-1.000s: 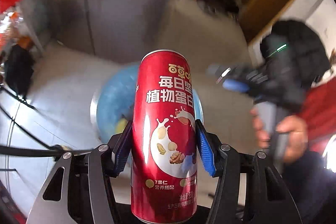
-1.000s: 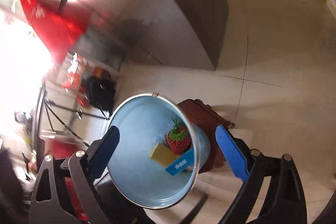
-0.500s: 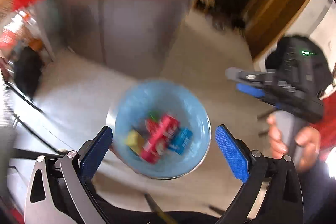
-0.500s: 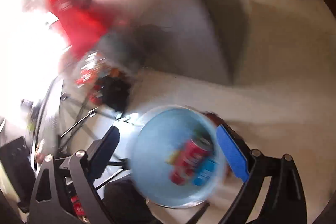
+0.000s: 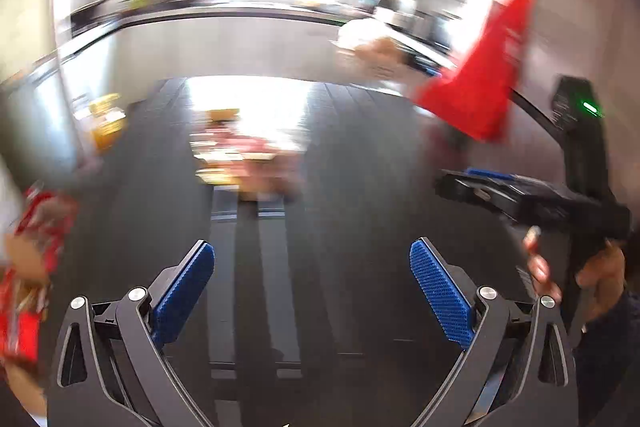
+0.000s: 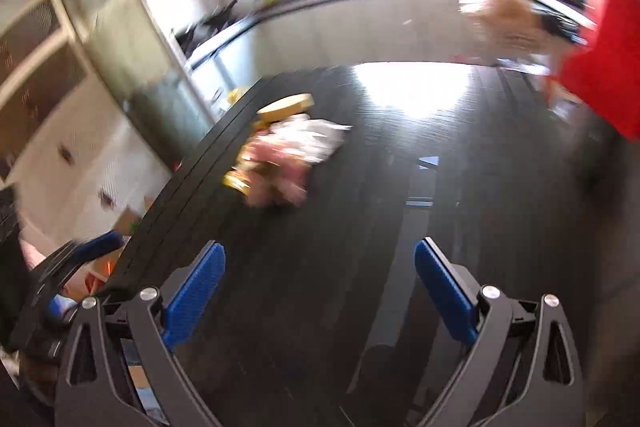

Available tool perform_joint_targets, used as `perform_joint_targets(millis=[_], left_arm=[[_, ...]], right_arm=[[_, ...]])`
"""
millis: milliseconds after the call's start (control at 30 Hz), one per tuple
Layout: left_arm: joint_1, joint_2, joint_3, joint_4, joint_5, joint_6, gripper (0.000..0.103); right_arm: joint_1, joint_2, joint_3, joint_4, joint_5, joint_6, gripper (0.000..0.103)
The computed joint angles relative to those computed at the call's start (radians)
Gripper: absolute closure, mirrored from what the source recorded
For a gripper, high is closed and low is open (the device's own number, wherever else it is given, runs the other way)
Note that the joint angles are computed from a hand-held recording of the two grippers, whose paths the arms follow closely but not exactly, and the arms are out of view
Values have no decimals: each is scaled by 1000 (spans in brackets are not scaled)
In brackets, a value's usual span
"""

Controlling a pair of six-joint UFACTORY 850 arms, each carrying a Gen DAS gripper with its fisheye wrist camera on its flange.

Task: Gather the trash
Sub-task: 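Move both tools back over the table, then grasp the white tissue with the left tool while the right grasps the pink rose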

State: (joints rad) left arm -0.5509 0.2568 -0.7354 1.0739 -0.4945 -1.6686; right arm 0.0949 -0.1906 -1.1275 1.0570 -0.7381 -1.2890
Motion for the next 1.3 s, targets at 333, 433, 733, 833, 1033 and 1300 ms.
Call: perform_joint_targets(millis=[333, 433, 733, 833, 1033, 1300], left_arm=[[204, 161, 141, -133, 74, 123, 8], [242, 177, 158, -168, 109, 174, 8], [309, 47, 78, -200, 231, 274, 8], [299, -59, -24, -285, 268, 399, 8], [245, -409, -380, -410, 154, 584, 8], [271, -778, -758, -654, -45, 701, 14]], right_arm=[[329, -296, -294, -669, 280, 752, 43], [332, -331, -311, -718, 254, 808, 70], [151, -196, -201, -168, 90, 339, 71], [49, -165, -176, -56, -24, 260, 71], [-121, -66, -88, 59, -93, 150, 71], [-311, -25, -50, 97, -143, 55, 70]])
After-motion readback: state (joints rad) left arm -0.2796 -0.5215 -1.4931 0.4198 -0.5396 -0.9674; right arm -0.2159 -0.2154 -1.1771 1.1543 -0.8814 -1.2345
